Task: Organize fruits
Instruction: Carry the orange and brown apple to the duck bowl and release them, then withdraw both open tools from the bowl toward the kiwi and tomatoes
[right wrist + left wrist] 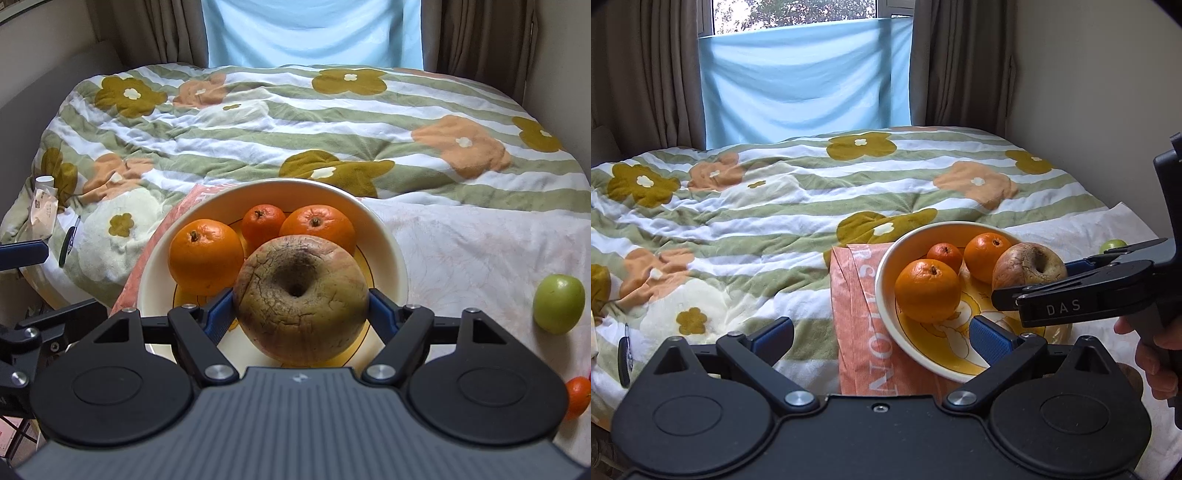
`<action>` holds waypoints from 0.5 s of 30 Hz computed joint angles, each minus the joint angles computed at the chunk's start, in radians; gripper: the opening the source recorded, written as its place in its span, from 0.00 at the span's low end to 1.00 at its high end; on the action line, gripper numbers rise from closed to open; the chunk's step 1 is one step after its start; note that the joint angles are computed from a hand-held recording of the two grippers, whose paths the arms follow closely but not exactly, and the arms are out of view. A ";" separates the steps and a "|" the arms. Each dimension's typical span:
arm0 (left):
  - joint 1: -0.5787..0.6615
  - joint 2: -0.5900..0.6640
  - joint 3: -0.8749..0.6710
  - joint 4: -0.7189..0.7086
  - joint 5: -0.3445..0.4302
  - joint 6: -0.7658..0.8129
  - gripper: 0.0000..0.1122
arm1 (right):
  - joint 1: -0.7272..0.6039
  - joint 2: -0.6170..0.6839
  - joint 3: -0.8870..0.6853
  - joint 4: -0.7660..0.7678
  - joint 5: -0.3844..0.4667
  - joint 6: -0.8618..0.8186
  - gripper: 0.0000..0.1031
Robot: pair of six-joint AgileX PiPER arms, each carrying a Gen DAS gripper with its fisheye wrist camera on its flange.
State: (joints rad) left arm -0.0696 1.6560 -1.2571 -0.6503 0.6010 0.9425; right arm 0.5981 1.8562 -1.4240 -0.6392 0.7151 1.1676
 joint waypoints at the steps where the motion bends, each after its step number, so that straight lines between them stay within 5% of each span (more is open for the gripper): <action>1: 0.000 0.002 0.000 -0.001 0.000 0.001 0.91 | -0.001 0.002 0.001 0.000 -0.001 -0.001 0.88; 9: 0.008 -0.028 0.023 -0.017 0.005 0.013 0.91 | -0.004 0.019 -0.014 0.027 0.021 -0.020 0.89; 12: 0.011 -0.050 0.034 -0.019 0.009 0.017 0.91 | 0.022 -0.023 0.031 -0.066 0.015 0.079 1.00; 15: 0.020 -0.073 0.045 -0.022 0.018 0.020 0.91 | 0.040 -0.064 0.058 -0.117 0.013 0.118 1.00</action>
State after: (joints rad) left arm -0.0495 1.5830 -1.2121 -0.6719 0.6191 0.9621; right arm 0.6378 1.7918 -1.3664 -0.7563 0.7284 1.2859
